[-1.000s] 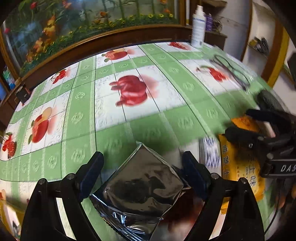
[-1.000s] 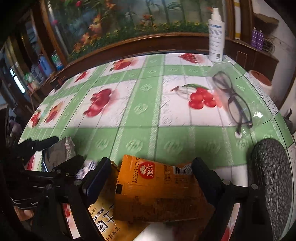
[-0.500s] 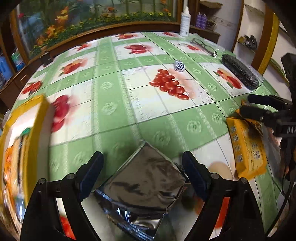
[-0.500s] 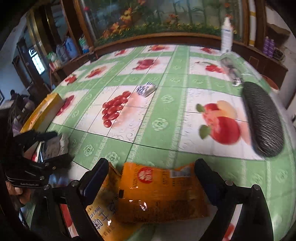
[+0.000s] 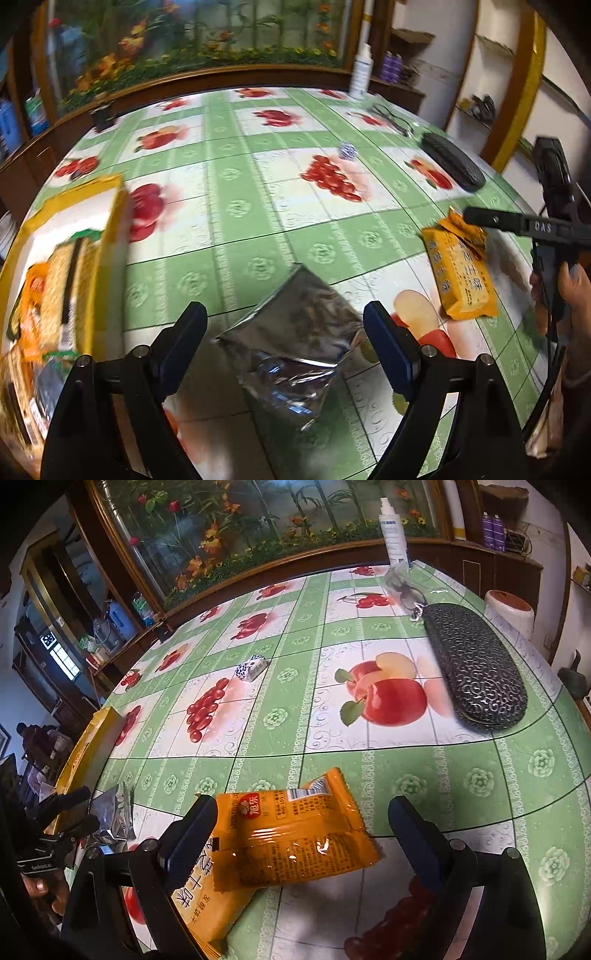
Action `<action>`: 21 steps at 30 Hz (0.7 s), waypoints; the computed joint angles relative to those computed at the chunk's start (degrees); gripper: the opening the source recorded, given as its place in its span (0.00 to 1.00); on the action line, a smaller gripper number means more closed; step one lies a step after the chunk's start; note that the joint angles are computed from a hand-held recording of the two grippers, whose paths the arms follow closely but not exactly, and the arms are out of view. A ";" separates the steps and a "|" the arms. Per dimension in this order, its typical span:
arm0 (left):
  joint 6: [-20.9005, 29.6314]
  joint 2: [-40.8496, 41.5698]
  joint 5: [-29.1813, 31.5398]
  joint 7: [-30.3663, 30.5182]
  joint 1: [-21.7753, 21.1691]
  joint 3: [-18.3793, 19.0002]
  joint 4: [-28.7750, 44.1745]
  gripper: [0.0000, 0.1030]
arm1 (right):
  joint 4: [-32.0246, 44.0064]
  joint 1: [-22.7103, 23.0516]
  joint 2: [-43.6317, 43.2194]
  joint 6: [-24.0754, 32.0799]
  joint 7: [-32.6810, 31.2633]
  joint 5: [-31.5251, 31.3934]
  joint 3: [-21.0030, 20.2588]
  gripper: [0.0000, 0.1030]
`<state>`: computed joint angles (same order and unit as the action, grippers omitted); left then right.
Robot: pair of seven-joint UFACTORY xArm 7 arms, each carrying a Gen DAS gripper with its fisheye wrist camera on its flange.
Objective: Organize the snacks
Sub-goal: 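Lift silver foil bag and orange bag toward the tray with both tools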
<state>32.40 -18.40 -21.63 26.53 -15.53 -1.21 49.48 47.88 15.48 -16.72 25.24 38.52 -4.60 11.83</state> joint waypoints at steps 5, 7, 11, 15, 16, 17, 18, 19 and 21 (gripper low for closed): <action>2.83 2.01 -0.80 5.63 -1.60 -0.26 1.32 0.84 | 0.91 0.79 1.21 -0.30 -0.81 0.33 0.16 0.92; 3.58 2.36 0.45 5.75 -1.29 -1.16 1.01 0.84 | 1.18 0.68 1.51 0.03 -0.66 -0.34 0.42 0.92; 1.81 1.06 1.52 4.38 -1.35 -2.17 -1.04 0.84 | 2.46 0.07 2.46 2.72 0.41 -3.96 1.58 0.92; 0.09 0.20 3.09 0.51 -0.97 -2.95 -2.31 0.81 | 3.91 -1.32 3.22 5.50 4.04 -12.49 3.81 0.92; -0.11 0.02 3.53 -0.51 -0.83 -3.02 -2.48 0.79 | 4.73 -1.90 3.50 7.25 5.79 -15.39 4.54 0.92; 0.01 -0.15 3.92 -1.65 -0.68 -3.05 -2.48 0.77 | 5.75 -2.69 3.66 10.04 9.05 -19.78 5.64 0.93; 0.44 -0.29 4.01 -2.28 -0.72 -2.86 -2.42 0.76 | 6.12 -3.40 3.43 11.64 10.93 -21.78 6.34 0.93; 0.77 -0.38 3.99 -2.76 -0.80 -2.67 -2.37 0.75 | 5.64 -2.87 2.80 11.53 11.30 -21.37 5.37 0.93; 1.21 -0.59 3.35 -3.47 -0.96 -2.12 -2.37 0.75 | 3.05 -0.63 0.96 7.52 8.31 -15.42 1.73 0.93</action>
<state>33.61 -18.99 -18.29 23.06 -16.50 -3.33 47.12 50.93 14.85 -15.76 32.76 46.83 -20.02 13.55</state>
